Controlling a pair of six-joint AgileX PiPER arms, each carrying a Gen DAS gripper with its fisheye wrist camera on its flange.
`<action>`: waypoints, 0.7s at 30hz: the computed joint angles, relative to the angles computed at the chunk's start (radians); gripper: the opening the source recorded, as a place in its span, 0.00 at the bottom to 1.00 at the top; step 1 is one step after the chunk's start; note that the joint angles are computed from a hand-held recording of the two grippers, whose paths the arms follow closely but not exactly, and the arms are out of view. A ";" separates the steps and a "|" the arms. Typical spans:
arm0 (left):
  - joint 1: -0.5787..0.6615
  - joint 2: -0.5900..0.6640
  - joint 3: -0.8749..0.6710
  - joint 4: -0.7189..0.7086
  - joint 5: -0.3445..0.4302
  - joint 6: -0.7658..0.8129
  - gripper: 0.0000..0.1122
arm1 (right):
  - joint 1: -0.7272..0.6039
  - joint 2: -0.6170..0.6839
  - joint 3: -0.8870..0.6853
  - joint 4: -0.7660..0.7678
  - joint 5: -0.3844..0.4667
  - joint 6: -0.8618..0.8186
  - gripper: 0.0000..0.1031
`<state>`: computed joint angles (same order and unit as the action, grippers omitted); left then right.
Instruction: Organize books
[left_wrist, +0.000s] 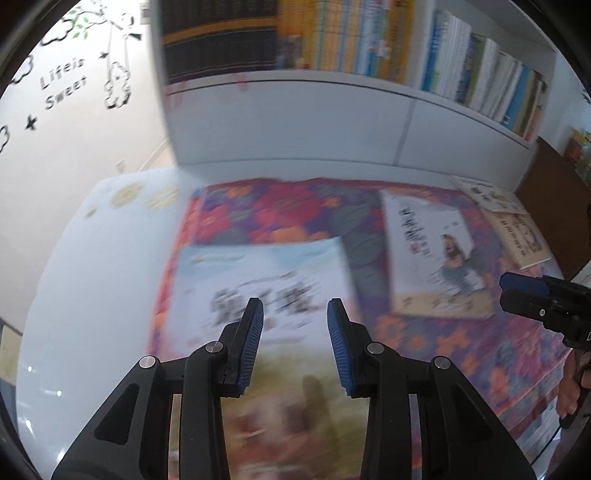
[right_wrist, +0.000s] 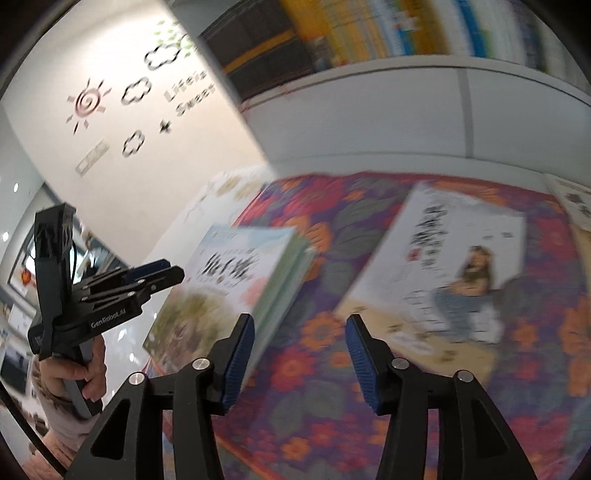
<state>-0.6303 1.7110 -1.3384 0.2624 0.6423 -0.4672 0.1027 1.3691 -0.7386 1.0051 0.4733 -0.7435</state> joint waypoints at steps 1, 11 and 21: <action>-0.029 0.035 -0.046 0.003 0.012 -0.012 0.30 | -0.044 -0.013 0.010 0.018 0.022 -0.030 0.52; -0.168 0.406 -0.482 -0.116 0.107 -0.050 0.34 | -0.537 0.132 0.095 0.296 0.289 -0.450 0.52; -0.152 0.522 -0.427 -0.035 -0.096 -0.269 0.34 | -0.571 0.390 0.139 0.711 0.337 -0.941 0.52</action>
